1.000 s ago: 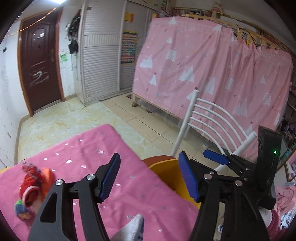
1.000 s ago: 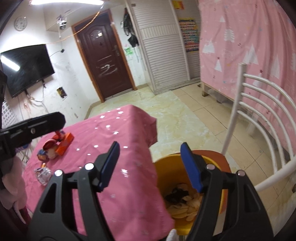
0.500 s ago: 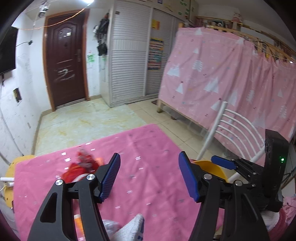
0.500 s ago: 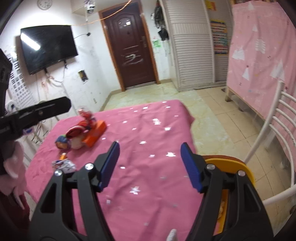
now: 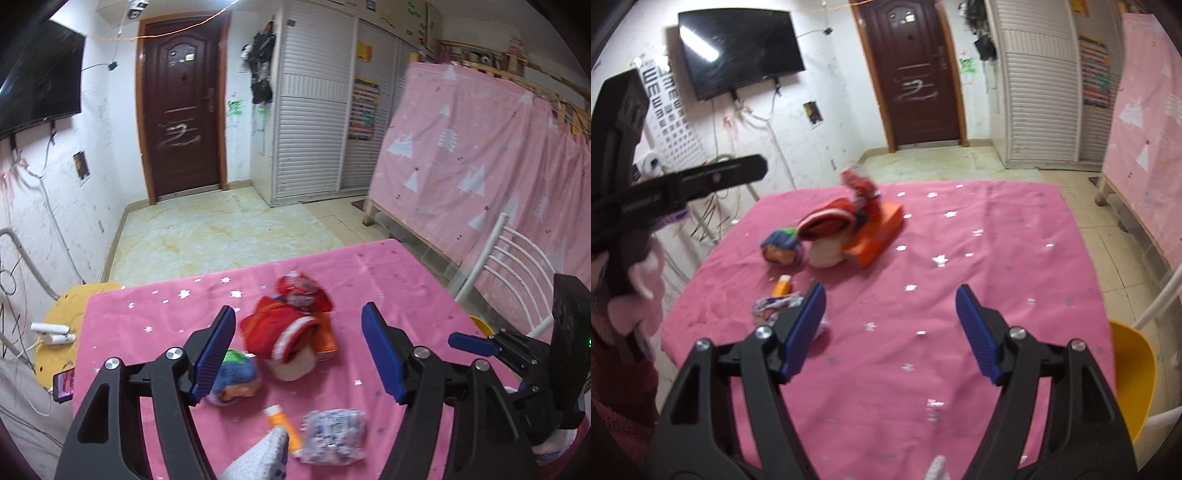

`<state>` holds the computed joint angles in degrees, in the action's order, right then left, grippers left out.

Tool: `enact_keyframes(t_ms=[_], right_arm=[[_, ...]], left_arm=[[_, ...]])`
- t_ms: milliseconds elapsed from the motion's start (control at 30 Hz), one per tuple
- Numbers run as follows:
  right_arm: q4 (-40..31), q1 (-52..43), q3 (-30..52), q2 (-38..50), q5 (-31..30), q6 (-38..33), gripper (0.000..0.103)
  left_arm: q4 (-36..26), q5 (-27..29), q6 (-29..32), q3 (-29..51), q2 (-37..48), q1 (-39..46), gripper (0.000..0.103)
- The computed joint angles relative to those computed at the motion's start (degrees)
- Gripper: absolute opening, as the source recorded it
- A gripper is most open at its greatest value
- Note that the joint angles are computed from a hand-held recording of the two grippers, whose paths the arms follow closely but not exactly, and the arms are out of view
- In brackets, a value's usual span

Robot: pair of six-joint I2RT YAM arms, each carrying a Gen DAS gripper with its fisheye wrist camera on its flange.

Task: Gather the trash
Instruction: 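Return both grippers to the remaining items on the tablecloth, then grasp the green-blue sponge with the left gripper while the right gripper grasps the snack wrapper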

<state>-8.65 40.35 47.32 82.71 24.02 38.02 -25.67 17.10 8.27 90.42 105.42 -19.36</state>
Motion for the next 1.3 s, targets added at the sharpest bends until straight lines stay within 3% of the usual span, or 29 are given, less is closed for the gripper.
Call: enact_keyframes(t_ms=[533,667,933,1000,1033,1167,1300], right_arm=[[-0.78,2.82,13.48,16.22,-7.27,-1.99,0.077],[-1.84,3.15,15.49,18.03,-8.19,-2.65,0.084],[-5.44,3.12,19.86,22.20,-9.43,-3.19,0.083],[-6.78,3.21,21.36,23.50,-9.59,-3.50,0.073],[-7.21,3.29,21.83,23.95,-9.50,-3.59,0.072],[-7.50,3.59,22.04,24.07,-8.79,-3.73,0.061],[-6.71,3.85,20.60,22.99,-7.93,-3.57,0.053]], left_arm=[[-2.94,1.95,4.14,4.75,11.37,5.98,0.064],[-3.47,2.58,4.98,5.44,13.45,5.83,0.064],[-2.71,1.71,7.36,5.36,15.55,4.71,0.064],[-2.46,1.43,7.86,5.00,15.71,4.48,0.063],[-2.22,1.07,8.04,4.76,15.68,4.27,0.061],[-2.11,-0.55,8.78,4.09,15.81,3.64,0.035],[-1.44,-1.44,8.48,3.30,15.52,3.64,0.025]])
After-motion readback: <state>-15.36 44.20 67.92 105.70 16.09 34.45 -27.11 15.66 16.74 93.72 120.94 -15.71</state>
